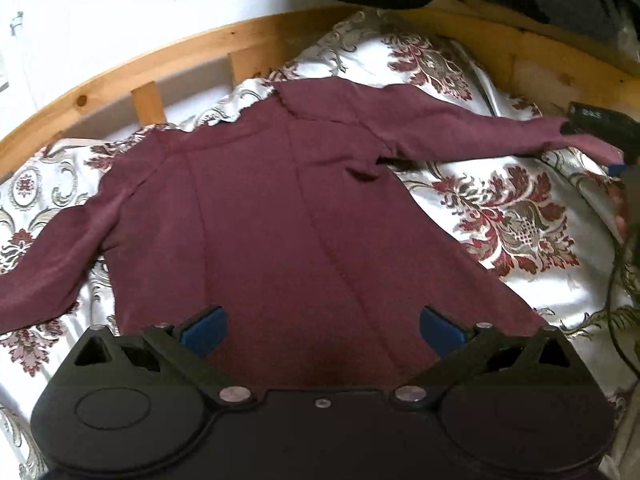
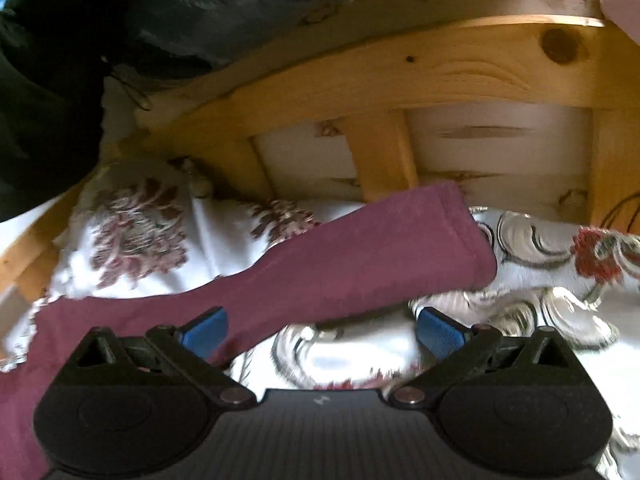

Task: Fold small clothes
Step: 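Reach the right tool to the sweater's sleeve cuff and close on it, then lift the sleeve with the right tool and lay it across the sweater body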

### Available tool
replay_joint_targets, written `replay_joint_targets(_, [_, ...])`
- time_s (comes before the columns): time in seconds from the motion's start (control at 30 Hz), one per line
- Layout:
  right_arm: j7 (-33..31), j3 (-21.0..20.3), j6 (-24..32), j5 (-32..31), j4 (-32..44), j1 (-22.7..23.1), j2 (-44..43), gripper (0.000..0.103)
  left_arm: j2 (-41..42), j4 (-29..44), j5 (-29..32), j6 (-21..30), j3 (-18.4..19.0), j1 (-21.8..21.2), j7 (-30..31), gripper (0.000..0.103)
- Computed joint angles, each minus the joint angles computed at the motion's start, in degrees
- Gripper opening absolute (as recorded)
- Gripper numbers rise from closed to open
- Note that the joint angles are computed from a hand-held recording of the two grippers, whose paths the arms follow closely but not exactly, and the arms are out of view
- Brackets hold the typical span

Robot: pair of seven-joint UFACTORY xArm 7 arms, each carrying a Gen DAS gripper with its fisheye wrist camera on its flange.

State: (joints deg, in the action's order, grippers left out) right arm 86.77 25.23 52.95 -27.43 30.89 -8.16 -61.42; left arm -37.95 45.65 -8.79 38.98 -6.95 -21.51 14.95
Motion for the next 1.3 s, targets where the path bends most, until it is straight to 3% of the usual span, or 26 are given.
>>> replay_joint_targets(0.17, [1.0,-3.1,-5.4,-0.3,-2.3,-1.2,1.7,0.102,-0.2,-0.5,0.0,-0.3,0.0,-0.3,0.4,0.102])
replay_joint_targets(0.33, [11.1,-3.5,-19.3,-0.7,-10.9,-7.4,-6.2,0.102,-0.5,-0.6,-0.3,0.4,0.6,0.1,0.0,0.102])
replay_joint_targets(0.4, [13.3,-2.2,-21.2,0.3,-12.4,-9.9,-7.9,0.099,-0.8,-0.7,-0.6,0.6,0.9,0.2,-0.1,0.102])
replay_joint_targets(0.53, [12.9,1.2,-16.7,1.3,-10.5,-11.6,-6.5,0.075,-1.2,-0.9,-1.1,0.7,1.1,0.3,-0.3,0.102])
replay_joint_targets(0.6, [12.9,1.8,-15.6,1.0,-10.1,-11.8,-5.9,0.059,-1.3,-1.0,-1.3,0.8,1.2,0.3,-0.4,0.102])
replay_joint_targets(0.67, [13.1,1.9,-14.9,0.7,-9.9,-11.8,-5.4,0.036,-1.4,-1.0,-1.5,0.9,1.2,0.2,-0.3,0.102])
replay_joint_targets(0.83, [12.9,2.2,-14.5,-1.0,-9.2,-11.2,-5.6,0.009,-1.8,-1.2,-1.6,0.8,1.2,0.0,0.1,0.102])
replay_joint_targets(0.97, [11.2,4.1,-13.1,-3.8,-7.5,-11.8,-5.7,0.008,-2.4,-1.5,-2.5,0.6,1.7,-0.6,0.6,0.102])
replay_joint_targets(1.1, [7.0,8.2,-13.3,-10.7,-4.0,-14.1,-4.9,0.007,-2.9,-1.6,-2.8,0.3,1.9,-0.6,0.8,0.102])
replay_joint_targets(1.2, [3.5,12.1,-16.1,-16.8,-0.1,-16.4,-2.9,0.007,-4.0,-2.1,-3.1,-0.3,2.6,-0.5,1.3,0.102])
replay_joint_targets(1.3, [1.2,15.7,-23.3,-22.4,4.3,-19.8,-0.3,0.007,-5.4,-3.3,-3.0,-1.9,3.1,0.2,1.5,0.102])
